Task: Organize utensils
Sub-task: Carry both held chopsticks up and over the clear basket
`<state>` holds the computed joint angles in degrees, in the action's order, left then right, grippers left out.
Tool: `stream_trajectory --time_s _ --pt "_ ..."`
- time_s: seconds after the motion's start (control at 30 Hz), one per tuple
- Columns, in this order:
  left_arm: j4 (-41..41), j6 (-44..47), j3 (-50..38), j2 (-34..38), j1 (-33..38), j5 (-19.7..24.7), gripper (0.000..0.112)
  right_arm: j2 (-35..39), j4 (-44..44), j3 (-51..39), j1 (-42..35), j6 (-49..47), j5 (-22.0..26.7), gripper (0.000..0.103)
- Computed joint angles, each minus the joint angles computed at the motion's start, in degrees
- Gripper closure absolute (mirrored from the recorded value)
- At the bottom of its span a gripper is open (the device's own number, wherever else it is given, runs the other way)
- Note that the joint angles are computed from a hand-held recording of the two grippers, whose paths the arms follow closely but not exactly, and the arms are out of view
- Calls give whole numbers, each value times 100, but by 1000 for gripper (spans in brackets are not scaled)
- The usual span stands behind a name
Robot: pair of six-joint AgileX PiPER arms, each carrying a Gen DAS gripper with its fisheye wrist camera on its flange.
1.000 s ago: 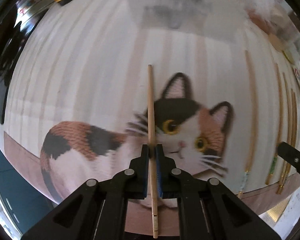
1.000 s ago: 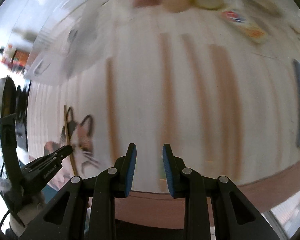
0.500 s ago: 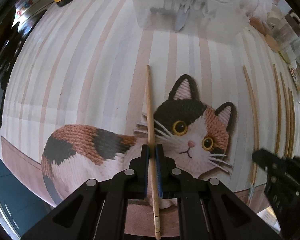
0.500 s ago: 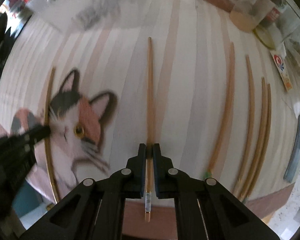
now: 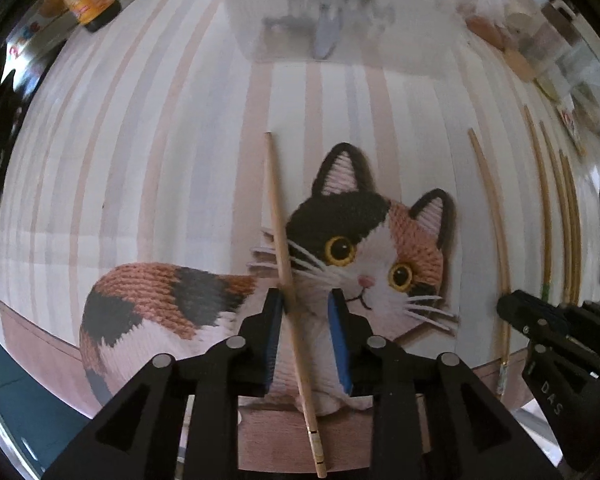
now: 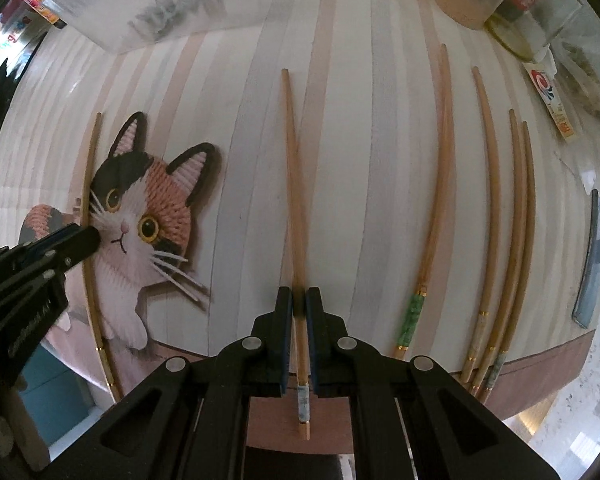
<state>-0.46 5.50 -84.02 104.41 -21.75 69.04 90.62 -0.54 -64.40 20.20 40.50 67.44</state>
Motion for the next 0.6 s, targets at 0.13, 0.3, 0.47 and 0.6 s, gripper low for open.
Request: stream_trajectory --time_s 0.13,0.3,0.47,0.6 --pt "108 -91 48 -33 -91 -99 108 366 -90 -471 233 293 126 95" --pt "155 -175 180 -213 -120 -125 108 342 -169 -404 419 624 -2 96" --pt "329 -170 192 -555 -52 -129 108 -106 -150 -50 486 927 -276 96" --pt "412 -197 -150 -834 39 20 108 -433 -296 -127 575 1119 -195 96"
